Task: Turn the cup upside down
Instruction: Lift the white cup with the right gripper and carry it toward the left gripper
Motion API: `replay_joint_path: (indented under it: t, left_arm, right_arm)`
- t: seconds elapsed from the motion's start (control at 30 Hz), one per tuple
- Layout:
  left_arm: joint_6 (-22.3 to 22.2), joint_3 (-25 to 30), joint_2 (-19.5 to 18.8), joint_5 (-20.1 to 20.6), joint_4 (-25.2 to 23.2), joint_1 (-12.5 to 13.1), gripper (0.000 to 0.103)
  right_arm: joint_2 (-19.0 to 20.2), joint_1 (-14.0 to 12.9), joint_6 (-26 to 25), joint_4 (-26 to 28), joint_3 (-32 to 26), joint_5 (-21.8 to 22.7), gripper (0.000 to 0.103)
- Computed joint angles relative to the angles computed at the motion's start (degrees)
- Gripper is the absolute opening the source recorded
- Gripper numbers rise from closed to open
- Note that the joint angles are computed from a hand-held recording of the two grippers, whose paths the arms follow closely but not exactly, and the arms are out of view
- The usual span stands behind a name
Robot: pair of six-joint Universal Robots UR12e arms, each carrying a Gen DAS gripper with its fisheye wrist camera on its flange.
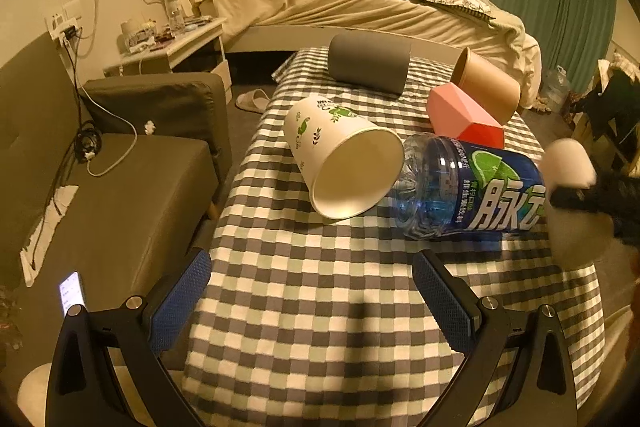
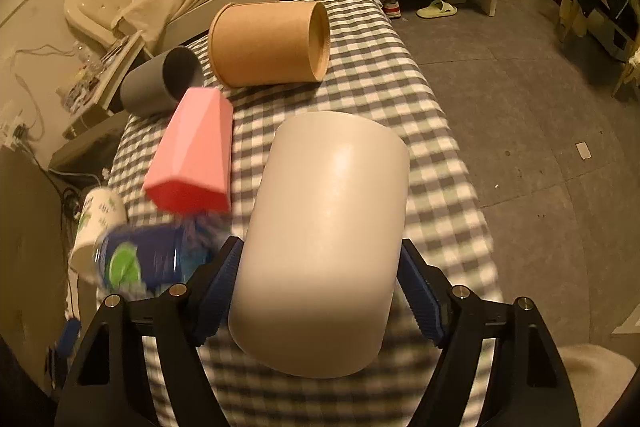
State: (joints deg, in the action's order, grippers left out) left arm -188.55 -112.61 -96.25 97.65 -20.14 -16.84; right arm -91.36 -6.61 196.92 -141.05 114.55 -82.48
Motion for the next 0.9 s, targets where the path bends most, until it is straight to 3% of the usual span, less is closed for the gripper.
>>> replay_joint_path:
  t: [0.2, 0.4, 0.67, 0.9]
  left_arm:
    - [-0.67, -1.83, 2.8, 1.49, 1.11, -0.65, 0.103]
    - [-2.47, -4.43, 6.17, 2.3, 0.31, -0.84, 0.103]
    - [-3.58, -6.96, 9.14, 2.35, -1.23, -0.4, 0.103]
    - [-3.02, -7.36, 9.51, 3.28, -1.73, -1.25, 0.103]
  right_arm:
    - [-5.69, 0.03, -2.44, 1.68, 4.47, 2.21, 0.075]
    - [-9.71, 2.46, -4.8, 0.41, 7.49, 4.14, 0.074]
    - [-9.88, 5.43, -5.47, -1.09, 8.8, 3.3, 0.074]
    - [-9.27, 6.1, -5.47, -1.5, 9.3, 2.44, 0.074]
